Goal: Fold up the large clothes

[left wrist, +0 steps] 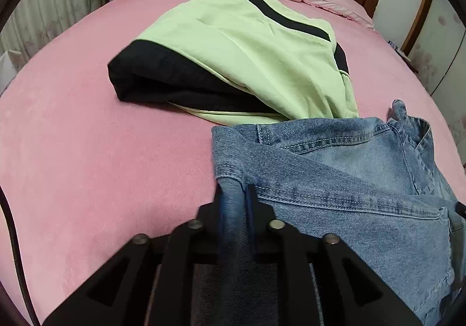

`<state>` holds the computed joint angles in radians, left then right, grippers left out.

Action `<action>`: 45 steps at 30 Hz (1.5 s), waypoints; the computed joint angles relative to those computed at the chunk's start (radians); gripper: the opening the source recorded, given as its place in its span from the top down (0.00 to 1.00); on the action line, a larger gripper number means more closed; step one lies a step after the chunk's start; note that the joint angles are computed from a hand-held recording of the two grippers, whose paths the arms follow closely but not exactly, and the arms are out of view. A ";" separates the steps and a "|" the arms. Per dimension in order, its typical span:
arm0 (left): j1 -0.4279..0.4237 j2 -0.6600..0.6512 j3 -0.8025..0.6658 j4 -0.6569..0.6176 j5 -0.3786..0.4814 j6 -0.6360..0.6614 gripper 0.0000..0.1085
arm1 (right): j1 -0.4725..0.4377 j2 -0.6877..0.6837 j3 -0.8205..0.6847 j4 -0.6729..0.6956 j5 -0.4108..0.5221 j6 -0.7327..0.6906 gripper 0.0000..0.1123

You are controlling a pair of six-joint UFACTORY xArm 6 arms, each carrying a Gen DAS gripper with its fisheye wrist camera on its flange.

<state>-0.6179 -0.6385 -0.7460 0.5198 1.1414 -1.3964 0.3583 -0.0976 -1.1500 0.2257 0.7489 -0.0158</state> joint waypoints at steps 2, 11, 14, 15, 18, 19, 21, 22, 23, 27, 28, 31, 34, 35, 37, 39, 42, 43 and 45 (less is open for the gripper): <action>-0.006 -0.013 -0.021 -0.026 0.037 0.034 0.68 | -0.016 -0.051 0.024 0.066 0.031 -0.035 0.89; -0.182 -0.123 -0.044 -0.084 0.172 0.008 0.43 | -0.078 -0.337 0.234 0.173 0.203 -0.084 0.74; -0.218 -0.166 -0.014 -0.132 0.200 -0.029 0.43 | -0.087 -0.354 0.278 0.204 0.240 -0.070 0.74; -0.228 -0.178 -0.001 -0.139 0.201 -0.047 0.43 | -0.090 -0.361 0.297 0.216 0.242 -0.066 0.73; -0.276 -0.198 0.028 -0.148 0.227 -0.102 0.43 | -0.092 -0.381 0.335 0.294 0.219 -0.080 0.73; -0.294 -0.195 0.031 -0.139 0.239 -0.115 0.43 | -0.084 -0.382 0.339 0.306 0.215 -0.085 0.78; -0.335 -0.161 0.014 -0.102 0.286 -0.127 0.42 | -0.039 -0.400 0.355 0.204 0.166 -0.055 0.92; -0.353 -0.136 0.003 -0.085 0.308 -0.125 0.42 | -0.013 -0.408 0.358 0.120 0.147 -0.015 0.93; -0.364 -0.127 0.002 -0.077 0.320 -0.126 0.41 | 0.008 -0.414 0.370 0.065 0.128 0.007 0.93; -0.393 -0.096 -0.016 -0.063 0.363 -0.148 0.41 | 0.040 -0.431 0.397 -0.048 0.102 0.069 0.93; -0.399 -0.092 -0.030 -0.066 0.381 -0.148 0.41 | 0.047 -0.436 0.393 -0.084 0.110 0.095 0.93; -0.434 -0.072 -0.099 -0.075 0.458 -0.135 0.41 | 0.073 -0.463 0.370 -0.154 0.172 0.158 0.89; -0.511 -0.034 -0.188 -0.062 0.551 -0.145 0.37 | 0.082 -0.531 0.372 -0.142 0.203 0.153 0.88; -0.540 -0.020 -0.220 -0.054 0.584 -0.155 0.33 | 0.086 -0.561 0.375 -0.138 0.210 0.153 0.88; -0.612 0.018 -0.298 -0.018 0.653 -0.184 0.30 | 0.097 -0.623 0.378 -0.142 0.226 0.164 0.87; -0.659 0.056 -0.365 0.011 0.688 -0.203 0.27 | 0.105 -0.666 0.373 -0.138 0.243 0.170 0.84; -0.754 0.103 -0.472 0.060 0.752 -0.255 0.21 | 0.109 -0.731 0.361 -0.115 0.278 0.177 0.82; -0.788 0.120 -0.509 0.077 0.772 -0.275 0.21 | 0.112 -0.750 0.355 -0.110 0.291 0.177 0.82; -0.850 0.160 -0.583 0.108 0.811 -0.309 0.20 | 0.127 -0.778 0.342 -0.128 0.313 0.195 0.82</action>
<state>-1.4681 -0.4789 -1.3295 0.6276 1.9524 -1.7053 0.4851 -0.8753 -0.8084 0.0978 1.0618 0.1795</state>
